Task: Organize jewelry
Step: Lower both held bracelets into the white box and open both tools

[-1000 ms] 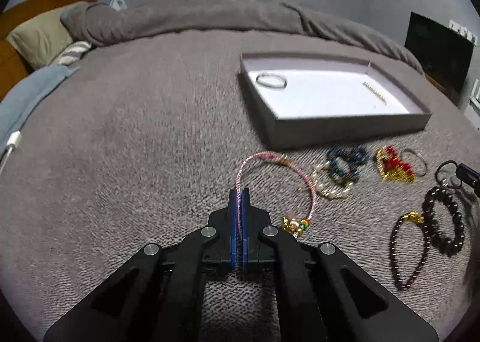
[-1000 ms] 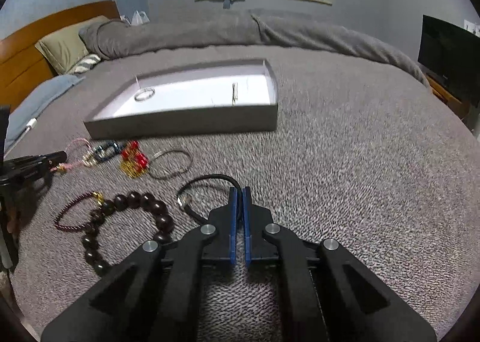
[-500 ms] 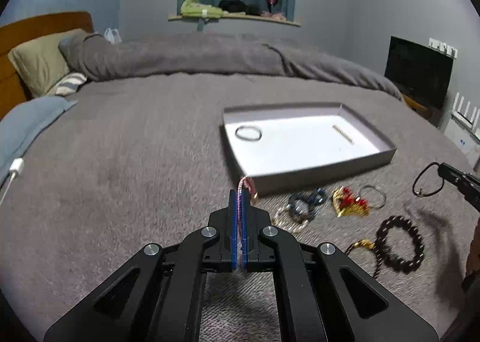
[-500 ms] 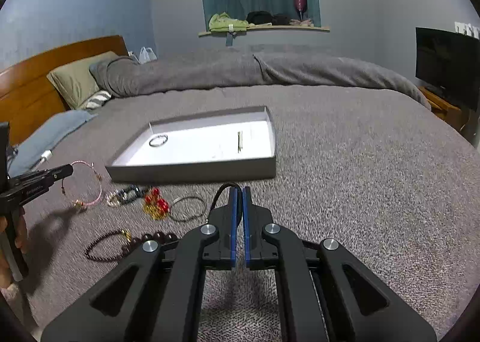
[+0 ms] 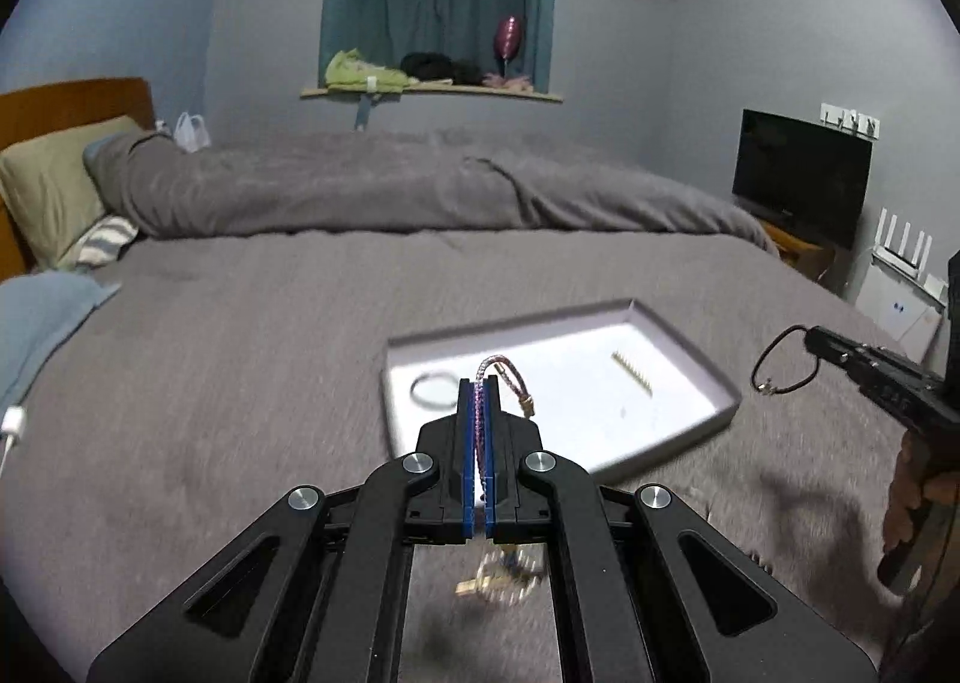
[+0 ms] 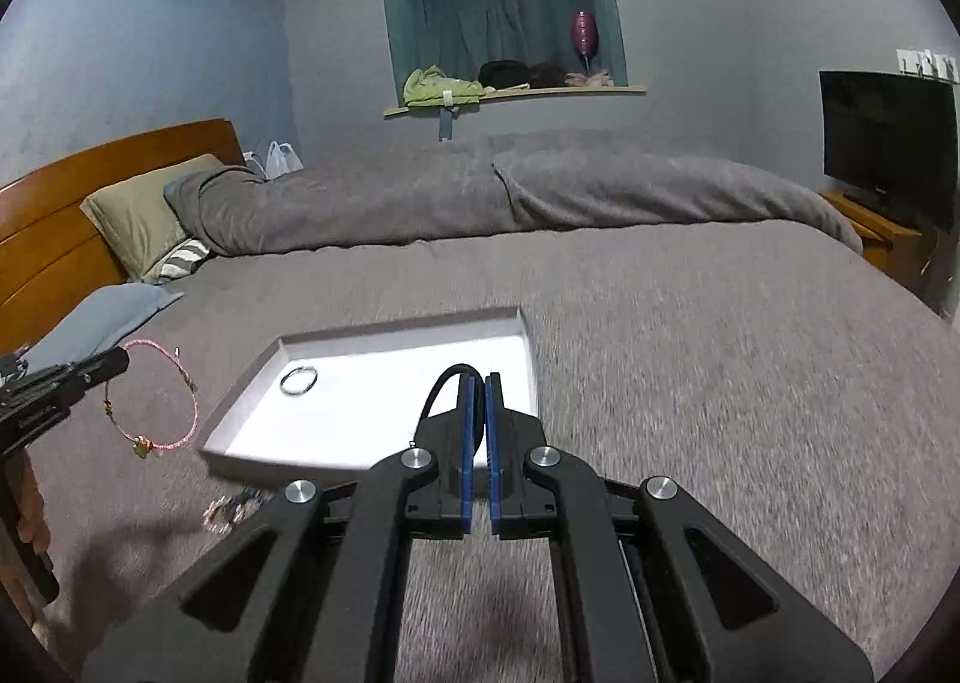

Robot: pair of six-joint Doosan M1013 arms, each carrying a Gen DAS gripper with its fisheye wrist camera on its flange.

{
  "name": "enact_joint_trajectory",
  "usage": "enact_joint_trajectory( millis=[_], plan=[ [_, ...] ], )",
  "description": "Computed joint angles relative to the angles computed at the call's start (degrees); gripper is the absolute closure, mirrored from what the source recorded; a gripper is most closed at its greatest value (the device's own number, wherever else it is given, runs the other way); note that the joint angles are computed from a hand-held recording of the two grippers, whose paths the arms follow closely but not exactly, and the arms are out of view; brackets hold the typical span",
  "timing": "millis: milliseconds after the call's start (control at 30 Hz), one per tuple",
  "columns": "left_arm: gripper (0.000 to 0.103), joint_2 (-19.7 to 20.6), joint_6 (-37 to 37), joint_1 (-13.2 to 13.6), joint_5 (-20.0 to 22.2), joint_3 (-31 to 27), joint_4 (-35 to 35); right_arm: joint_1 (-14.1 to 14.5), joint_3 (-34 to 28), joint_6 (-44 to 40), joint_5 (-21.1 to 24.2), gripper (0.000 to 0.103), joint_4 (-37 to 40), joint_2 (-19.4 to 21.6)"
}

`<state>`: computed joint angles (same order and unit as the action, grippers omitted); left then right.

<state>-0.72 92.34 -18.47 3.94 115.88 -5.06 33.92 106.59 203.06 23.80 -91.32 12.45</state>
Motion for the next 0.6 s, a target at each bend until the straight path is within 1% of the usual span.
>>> enact_joint_trajectory(
  millis=[67,167,233,267,333,367,400,500,533,600],
  plan=[
    [0.1,1.2,4.8,0.0,0.0,-1.3,-4.6,-0.5,-1.3,-0.5,0.0,0.1,-0.6,1.1],
    [0.1,3.3,17.7,0.3,0.8,-3.1,-17.8,-1.3,-3.1,-1.2,-0.9,0.1,-0.7,2.8],
    [0.1,4.5,22.2,0.6,1.4,-4.1,-22.1,-1.7,-4.2,-1.6,-1.8,0.1,-0.5,3.8],
    [0.1,5.2,24.5,0.7,1.7,-4.7,-24.4,-1.8,-4.7,-2.3,-2.2,0.1,0.0,4.4],
    [0.1,6.5,31.6,1.1,2.9,-5.5,-31.7,-2.1,-5.5,-5.6,-3.0,0.1,2.6,5.4],
    [0.1,6.8,33.0,1.2,3.2,-5.6,-33.1,-2.3,-5.8,-8.0,-3.5,0.1,4.9,5.8],
    [0.1,7.4,33.4,1.4,3.8,-5.8,-33.5,-2.5,-6.1,-10.6,-4.1,0.1,7.5,6.1],
    [0.1,8.9,30.4,1.8,5.7,-6.6,-30.8,-3.2,-6.8,-18.8,-5.6,0.1,16.5,7.0],
    [0.1,9.4,28.0,2.0,6.3,-6.8,-28.4,-3.4,-7.1,-22.1,-5.8,0.1,20.0,7.3],
    [0.1,10.2,18.8,1.8,6.8,-7.1,-18.9,-3.2,-7.5,-24.5,-5.3,0.1,22.3,7.7]
  ],
)
